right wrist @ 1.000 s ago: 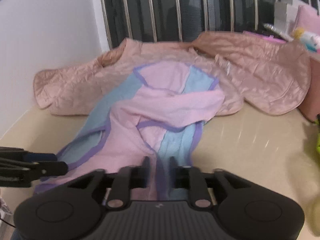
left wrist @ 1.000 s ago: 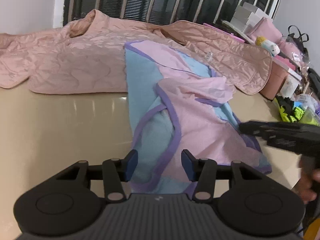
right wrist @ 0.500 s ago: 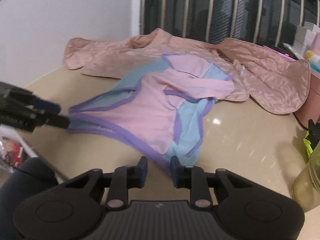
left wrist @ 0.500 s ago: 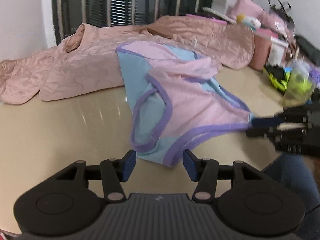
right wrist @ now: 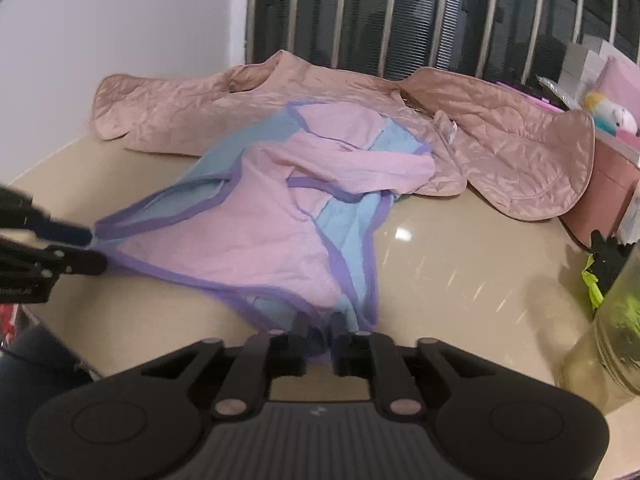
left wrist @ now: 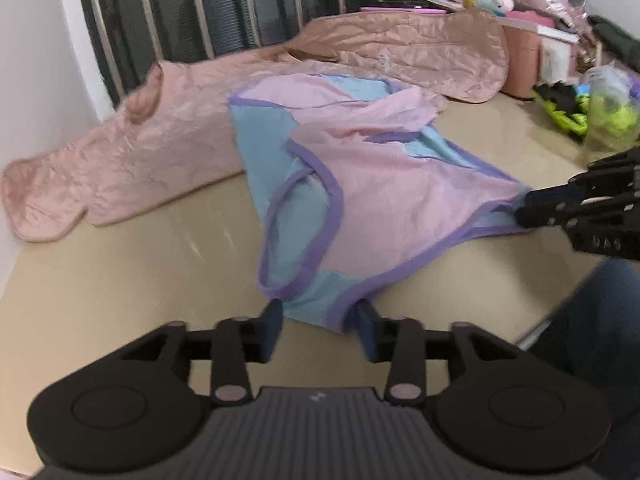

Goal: Fold clothes

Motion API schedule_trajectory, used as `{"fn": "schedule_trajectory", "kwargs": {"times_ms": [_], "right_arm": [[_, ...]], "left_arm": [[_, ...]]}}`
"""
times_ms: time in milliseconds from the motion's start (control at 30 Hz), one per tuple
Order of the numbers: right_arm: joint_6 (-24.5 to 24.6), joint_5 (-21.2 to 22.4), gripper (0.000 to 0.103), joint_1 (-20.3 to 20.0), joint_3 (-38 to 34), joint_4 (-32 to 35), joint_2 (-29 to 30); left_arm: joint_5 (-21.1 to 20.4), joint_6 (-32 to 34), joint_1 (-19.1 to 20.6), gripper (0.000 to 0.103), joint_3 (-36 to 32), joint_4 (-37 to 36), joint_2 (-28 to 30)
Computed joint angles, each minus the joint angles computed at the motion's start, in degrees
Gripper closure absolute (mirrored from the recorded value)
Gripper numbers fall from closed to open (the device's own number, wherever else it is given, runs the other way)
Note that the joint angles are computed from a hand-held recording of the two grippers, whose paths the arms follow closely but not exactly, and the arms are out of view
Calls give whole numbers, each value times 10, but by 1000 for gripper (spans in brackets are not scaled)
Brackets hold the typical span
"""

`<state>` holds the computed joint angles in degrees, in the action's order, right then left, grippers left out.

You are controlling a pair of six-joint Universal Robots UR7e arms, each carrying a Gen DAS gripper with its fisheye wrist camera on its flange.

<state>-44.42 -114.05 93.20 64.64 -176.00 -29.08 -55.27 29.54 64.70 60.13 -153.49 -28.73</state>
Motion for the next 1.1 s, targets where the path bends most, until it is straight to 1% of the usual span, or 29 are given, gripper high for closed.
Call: {"fn": "schedule_trajectory", "kwargs": {"times_ms": [33, 67, 100, 133, 167, 233, 267, 300, 333, 400, 433, 467, 500, 533, 567, 633, 700, 733, 833, 900, 933, 967, 1000, 1033, 1067, 1100], "right_arm": [[3, 8, 76, -1, 13, 2, -10], [9, 17, 65, -1, 25, 4, -21], [18, 27, 59, -3, 36, 4, -31], [29, 38, 59, -4, 46, 4, -40], [45, 48, 59, -6, 51, 5, -47], [96, 72, 59, -14, 49, 18, -55], [117, 82, 60, -18, 42, 24, -54], [128, 85, 61, -20, 30, 35, -48], [133, 85, 63, -21, 17, 49, -42], [125, 74, 70, -21, -3, 68, -27], [120, 61, 72, -18, -12, 73, -18], [109, 50, 76, -16, -14, 63, -12], [94, 39, 84, -12, -12, 45, -6], [84, 28, 91, -10, -11, 29, -2], [81, 21, 97, -9, -9, 19, 0], [79, 19, 99, -9, 2, 13, -6], [64, 7, 100, -6, 19, 13, -16], [56, -2, 102, -4, 31, 15, -26], [48, -20, 102, -1, 69, 33, -57], [50, -21, 99, -1, 89, 48, -76], [40, -20, 94, 0, 98, 45, -81], [31, -14, 80, 2, 104, 35, -84], [23, -4, 67, 3, 108, 23, -87], [26, 12, 65, 3, 105, 19, -87], [34, 31, 65, 2, 98, 18, -85], [43, 51, 65, 2, 90, 16, -83]], "left_arm": [[-18, -17, 2, 57, 2, 20, -9], [-41, -40, 6, 51, 4, 37, -18], [-62, -67, 11, 48, 1, 56, -25], [-78, -99, 16, 45, -5, 68, -28], [-89, -133, 21, 45, -13, 75, -30], [-113, -204, 33, 45, -37, 88, -25], [-116, -229, 37, 46, -49, 93, -20], [-112, -240, 38, 46, -61, 99, -15], [-104, -238, 37, 46, -72, 108, -8], [-88, -235, 35, 46, -96, 128, 6], [-75, -242, 34, 51, -108, 138, 14], [-67, -243, 33, 59, -110, 131, 18], [-62, -245, 32, 69, -112, 128, 21], [-59, -248, 31, 100, -114, 123, 24], [-64, -254, 33, 101, -111, 114, 24], [-72, -258, 37, 101, -90, 95, 15], [-72, -253, 35, 101, -66, 84, 2], [-77, -258, 35, 101, -51, 84, -9], [-91, -272, 34, 101, -12, 86, -39], [-100, -262, 32, 100, 5, 83, -51], [-103, -248, 30, 97, 16, 52, -56], [-108, -231, 29, 86, 24, 8, -57], [-115, -213, 28, 76, 17, -16, -52], [-119, -193, 27, 56, -7, -16, -39], [-121, -170, 26, 54, -32, -16, -25], [-113, -138, 24, 54, -63, -16, -5]]}}
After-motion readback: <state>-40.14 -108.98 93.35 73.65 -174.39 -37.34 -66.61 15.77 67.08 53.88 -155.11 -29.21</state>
